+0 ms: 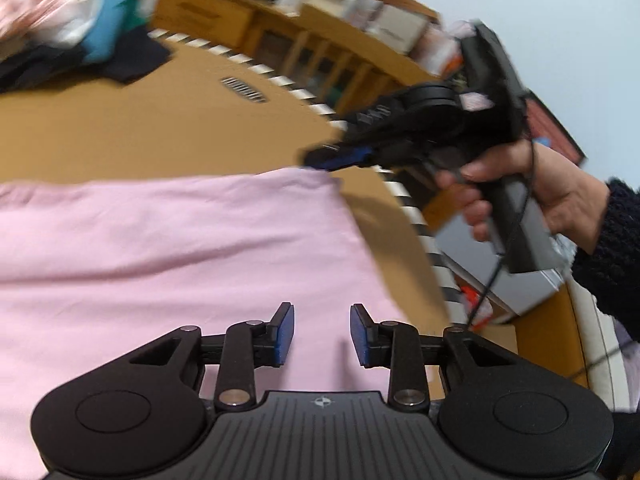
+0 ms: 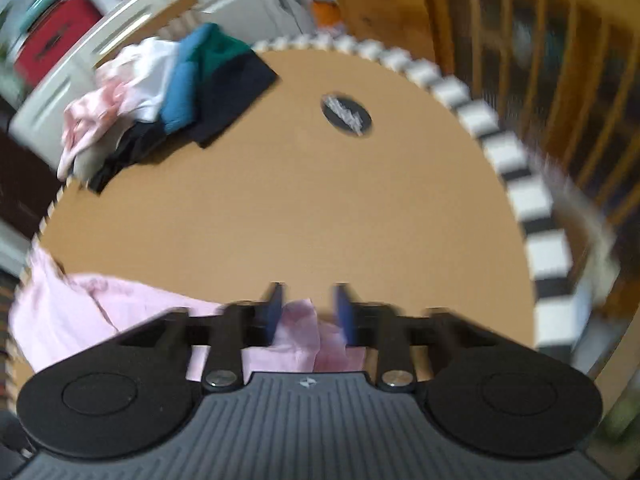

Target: Fold clothes

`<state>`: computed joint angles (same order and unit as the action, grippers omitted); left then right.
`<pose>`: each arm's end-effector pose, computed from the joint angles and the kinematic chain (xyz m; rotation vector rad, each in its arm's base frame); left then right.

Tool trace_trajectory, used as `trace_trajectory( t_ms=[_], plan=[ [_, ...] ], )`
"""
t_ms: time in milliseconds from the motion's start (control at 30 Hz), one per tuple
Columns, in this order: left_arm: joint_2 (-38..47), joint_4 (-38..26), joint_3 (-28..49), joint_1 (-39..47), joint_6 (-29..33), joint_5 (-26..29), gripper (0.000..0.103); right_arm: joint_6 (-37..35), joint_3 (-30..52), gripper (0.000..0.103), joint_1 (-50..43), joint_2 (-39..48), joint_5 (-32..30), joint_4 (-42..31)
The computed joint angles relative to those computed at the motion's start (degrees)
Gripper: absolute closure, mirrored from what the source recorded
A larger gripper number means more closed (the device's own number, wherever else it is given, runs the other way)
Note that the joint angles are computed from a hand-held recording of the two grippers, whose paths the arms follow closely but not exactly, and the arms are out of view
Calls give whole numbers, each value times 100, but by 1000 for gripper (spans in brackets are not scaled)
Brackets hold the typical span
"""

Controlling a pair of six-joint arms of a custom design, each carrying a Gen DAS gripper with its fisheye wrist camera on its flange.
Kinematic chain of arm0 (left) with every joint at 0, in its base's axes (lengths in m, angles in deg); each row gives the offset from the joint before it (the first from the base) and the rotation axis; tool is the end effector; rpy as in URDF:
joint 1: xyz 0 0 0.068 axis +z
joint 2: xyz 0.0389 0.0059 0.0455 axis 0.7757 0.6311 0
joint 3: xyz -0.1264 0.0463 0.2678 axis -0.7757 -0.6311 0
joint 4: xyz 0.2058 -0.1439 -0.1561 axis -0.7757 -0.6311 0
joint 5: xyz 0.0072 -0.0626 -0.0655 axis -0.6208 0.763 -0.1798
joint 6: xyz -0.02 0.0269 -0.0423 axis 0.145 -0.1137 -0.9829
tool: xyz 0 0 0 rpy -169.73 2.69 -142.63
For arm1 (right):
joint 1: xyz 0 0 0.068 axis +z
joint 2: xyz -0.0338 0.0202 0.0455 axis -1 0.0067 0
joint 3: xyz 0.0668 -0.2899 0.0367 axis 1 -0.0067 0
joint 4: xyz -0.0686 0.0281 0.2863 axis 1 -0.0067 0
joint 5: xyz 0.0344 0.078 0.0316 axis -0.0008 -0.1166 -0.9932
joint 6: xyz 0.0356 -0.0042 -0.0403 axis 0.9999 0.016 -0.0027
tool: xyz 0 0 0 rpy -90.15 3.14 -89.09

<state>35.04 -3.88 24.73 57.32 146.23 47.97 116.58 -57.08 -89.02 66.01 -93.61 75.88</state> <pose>0.2831 0.0064 0.1037 1.1069 2.3534 -0.9698 0.2251 0.0055 0.1249 0.7491 2.4339 0.3669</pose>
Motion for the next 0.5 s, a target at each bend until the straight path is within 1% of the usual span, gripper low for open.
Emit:
trace_trajectory(
  t_ms=[33,67,133,200,233,300,333,367,433,500],
  plan=[
    [54,24,37,55,-103,-31,70,109,-60,102,-38,7,-97,65],
    [87,54,64,107,-190,-54,70,116,-159,103,35,-184,-12,56],
    [66,132,88,202,-288,-59,68,161,-311,103,149,-753,242,-228],
    [85,163,158,314,-365,-22,67,152,-478,103,65,-1370,246,-479],
    [87,201,187,335,-465,-4,66,71,-485,103,-12,-1508,200,-612],
    [114,401,214,306,-773,-8,65,-43,-400,103,12,-1402,540,-803],
    [136,519,225,295,-935,-31,65,-162,-332,103,63,-1176,790,-847],
    [172,660,240,286,-1119,-87,65,-184,-319,103,14,-909,823,-698],
    [196,767,315,321,-1350,-115,65,4,-424,102,-132,-841,600,-492],
    [154,748,436,480,-1352,-79,64,-397,-441,91,386,-1124,1149,-519]
  ],
)
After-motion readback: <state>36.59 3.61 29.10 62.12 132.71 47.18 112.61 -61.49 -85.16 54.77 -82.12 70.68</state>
